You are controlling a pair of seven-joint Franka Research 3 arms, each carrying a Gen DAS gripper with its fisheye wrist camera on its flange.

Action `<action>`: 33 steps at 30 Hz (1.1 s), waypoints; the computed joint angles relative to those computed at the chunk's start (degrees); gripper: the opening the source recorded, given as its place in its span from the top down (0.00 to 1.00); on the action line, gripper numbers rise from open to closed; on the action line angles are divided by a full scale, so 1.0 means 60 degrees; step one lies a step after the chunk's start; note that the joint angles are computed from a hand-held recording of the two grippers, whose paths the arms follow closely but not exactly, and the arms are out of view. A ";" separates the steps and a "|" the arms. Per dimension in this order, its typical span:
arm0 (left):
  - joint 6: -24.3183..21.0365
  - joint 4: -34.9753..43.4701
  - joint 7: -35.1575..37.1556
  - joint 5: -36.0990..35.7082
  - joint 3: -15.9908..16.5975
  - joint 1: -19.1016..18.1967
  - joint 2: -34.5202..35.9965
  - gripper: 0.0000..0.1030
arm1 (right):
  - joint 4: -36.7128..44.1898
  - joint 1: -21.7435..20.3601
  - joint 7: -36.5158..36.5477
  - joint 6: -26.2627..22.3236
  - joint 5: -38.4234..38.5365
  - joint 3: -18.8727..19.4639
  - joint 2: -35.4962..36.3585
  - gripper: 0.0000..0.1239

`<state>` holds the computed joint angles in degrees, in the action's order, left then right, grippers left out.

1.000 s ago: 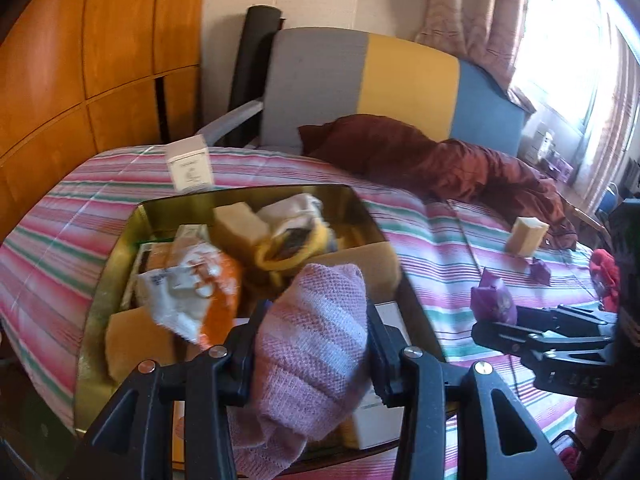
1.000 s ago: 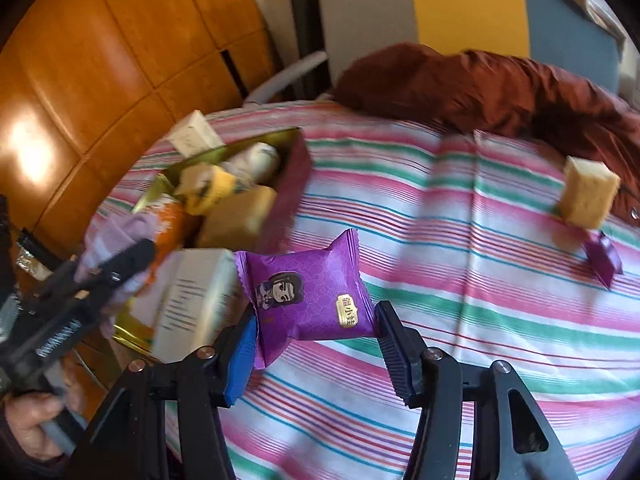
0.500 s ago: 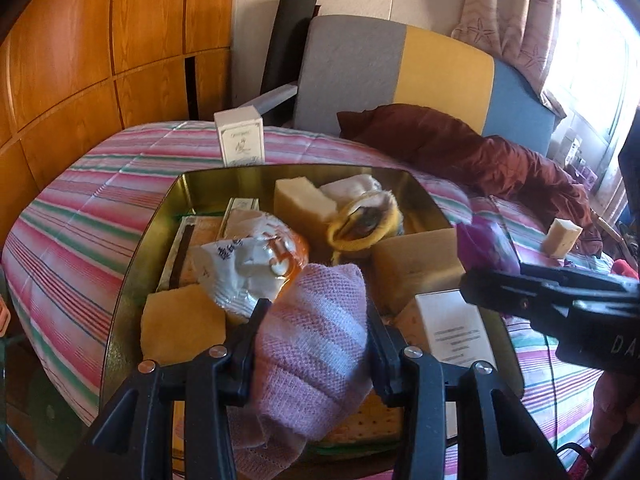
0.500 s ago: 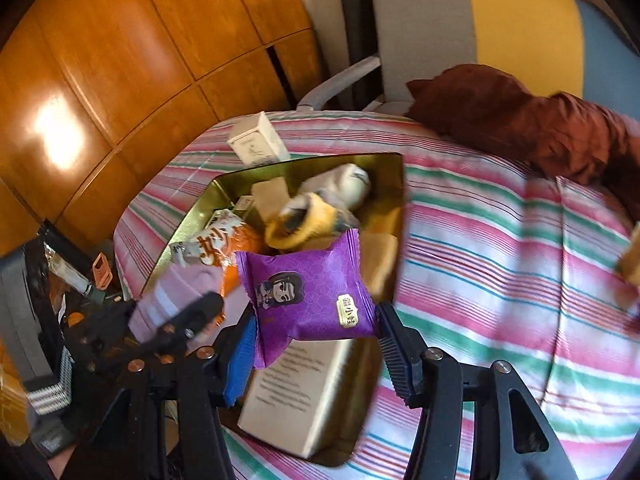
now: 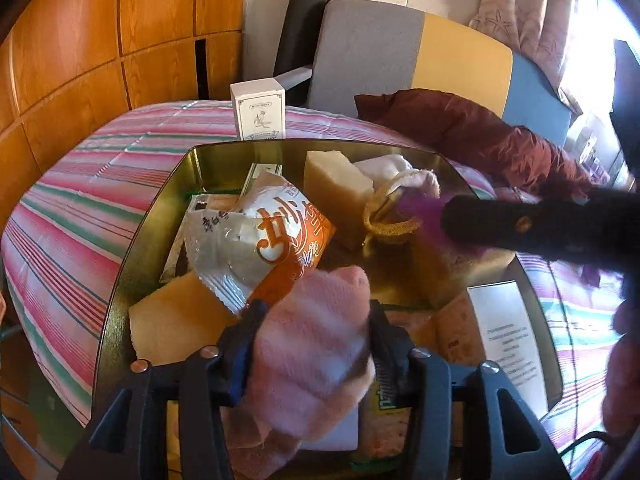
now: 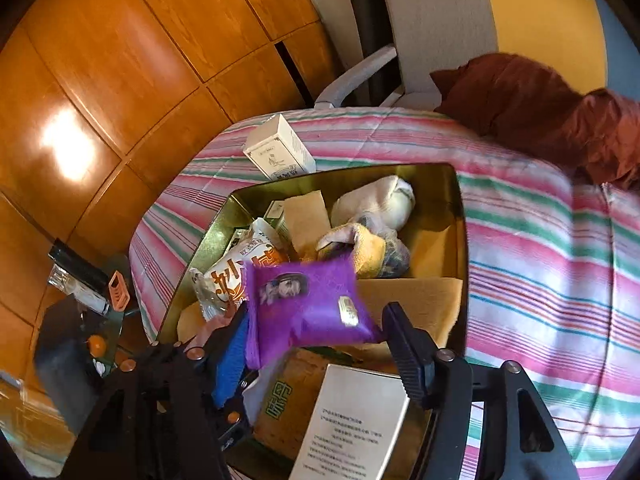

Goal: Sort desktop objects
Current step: 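Carry the pink sock and purple packet over the gold tray with both grippers, then open both grippers to drop the sock and packet into the tray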

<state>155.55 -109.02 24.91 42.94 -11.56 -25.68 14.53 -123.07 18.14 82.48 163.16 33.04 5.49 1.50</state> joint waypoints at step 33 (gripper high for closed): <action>-0.0050 -0.0998 -0.1402 0.1453 -0.0452 0.0264 -0.1520 0.44 | -0.1869 0.0426 -0.0109 0.0910 0.0917 -0.0062 -0.1487 0.35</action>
<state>155.25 -115.01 16.50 51.66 -14.27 -24.09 5.41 -134.28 20.70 81.82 168.62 38.54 5.12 -7.43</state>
